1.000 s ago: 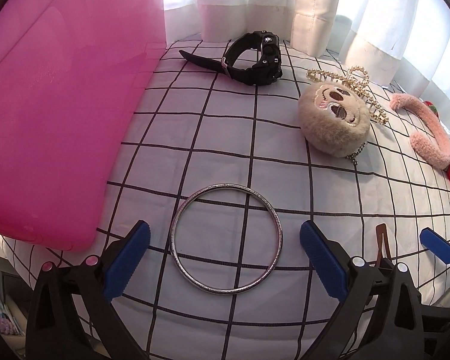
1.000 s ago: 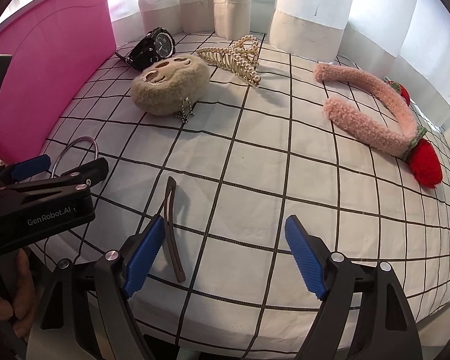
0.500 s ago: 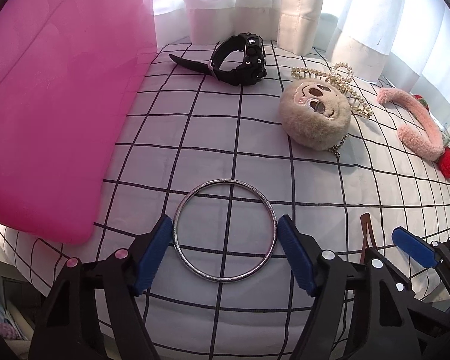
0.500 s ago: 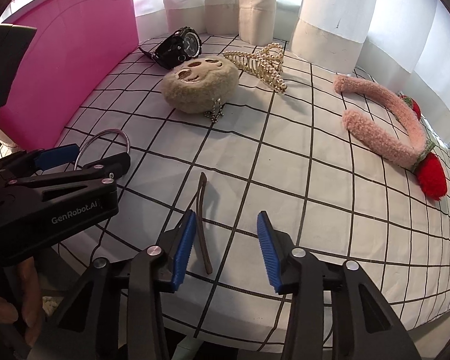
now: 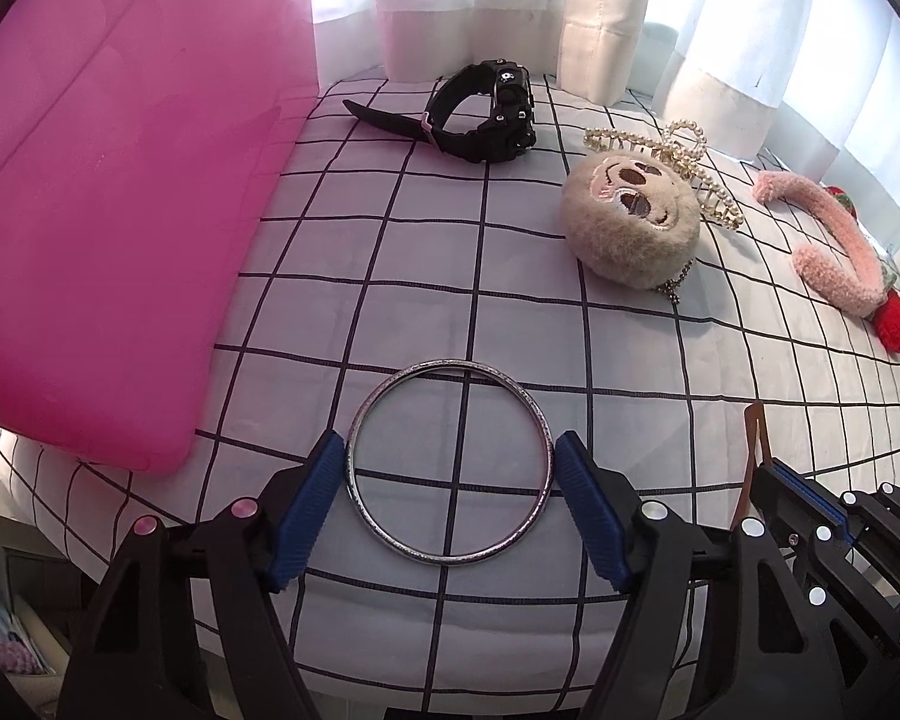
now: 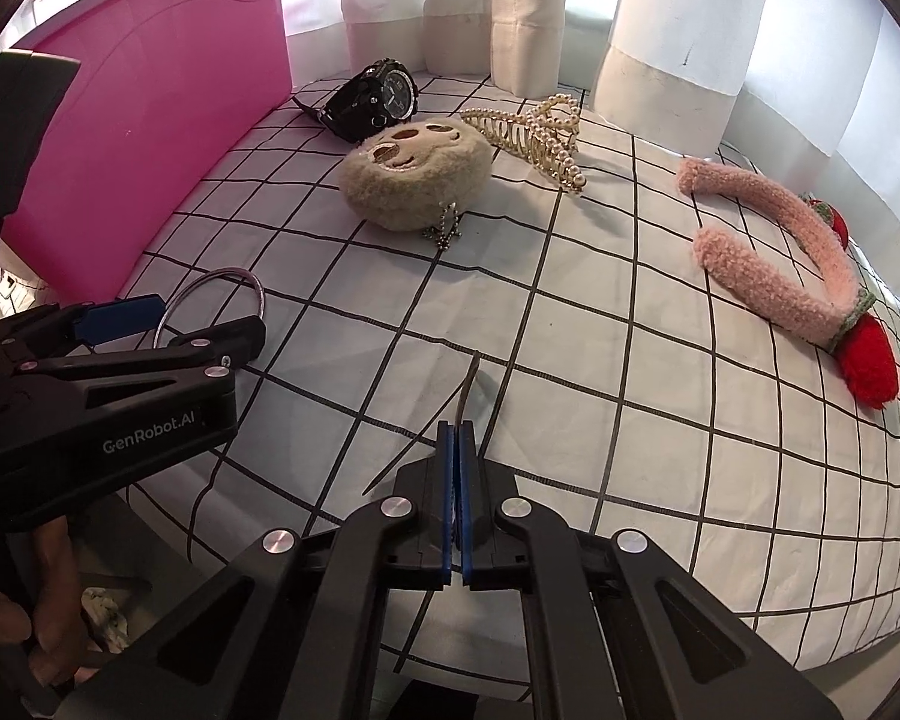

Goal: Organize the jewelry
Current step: 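Grasp the silver bangle with the left tool while the right tool grasps the black hair clip, then carry the bangle with the left tool while the right tool carries the hair clip to the tub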

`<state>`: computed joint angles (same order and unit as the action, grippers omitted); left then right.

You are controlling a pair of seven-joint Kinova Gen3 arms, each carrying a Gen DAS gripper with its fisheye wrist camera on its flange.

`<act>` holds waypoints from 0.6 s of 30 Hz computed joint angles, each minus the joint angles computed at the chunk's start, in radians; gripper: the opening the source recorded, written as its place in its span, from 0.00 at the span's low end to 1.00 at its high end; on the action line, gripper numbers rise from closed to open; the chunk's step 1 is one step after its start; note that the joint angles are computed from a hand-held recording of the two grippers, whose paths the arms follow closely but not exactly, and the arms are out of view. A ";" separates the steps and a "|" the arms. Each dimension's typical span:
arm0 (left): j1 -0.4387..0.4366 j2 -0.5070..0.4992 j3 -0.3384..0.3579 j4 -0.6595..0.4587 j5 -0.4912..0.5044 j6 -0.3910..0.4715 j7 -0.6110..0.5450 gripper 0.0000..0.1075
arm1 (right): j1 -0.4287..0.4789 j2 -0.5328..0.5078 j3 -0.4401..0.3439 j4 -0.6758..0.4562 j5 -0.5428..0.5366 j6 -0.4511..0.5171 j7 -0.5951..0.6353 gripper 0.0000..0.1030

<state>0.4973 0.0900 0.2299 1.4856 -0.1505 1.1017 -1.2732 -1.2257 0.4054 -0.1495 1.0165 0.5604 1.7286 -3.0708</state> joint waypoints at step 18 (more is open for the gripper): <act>0.029 -0.020 0.023 -0.074 -0.057 0.022 0.007 0.65 | -0.037 -0.025 0.003 -0.050 0.080 0.120 -0.003 0.02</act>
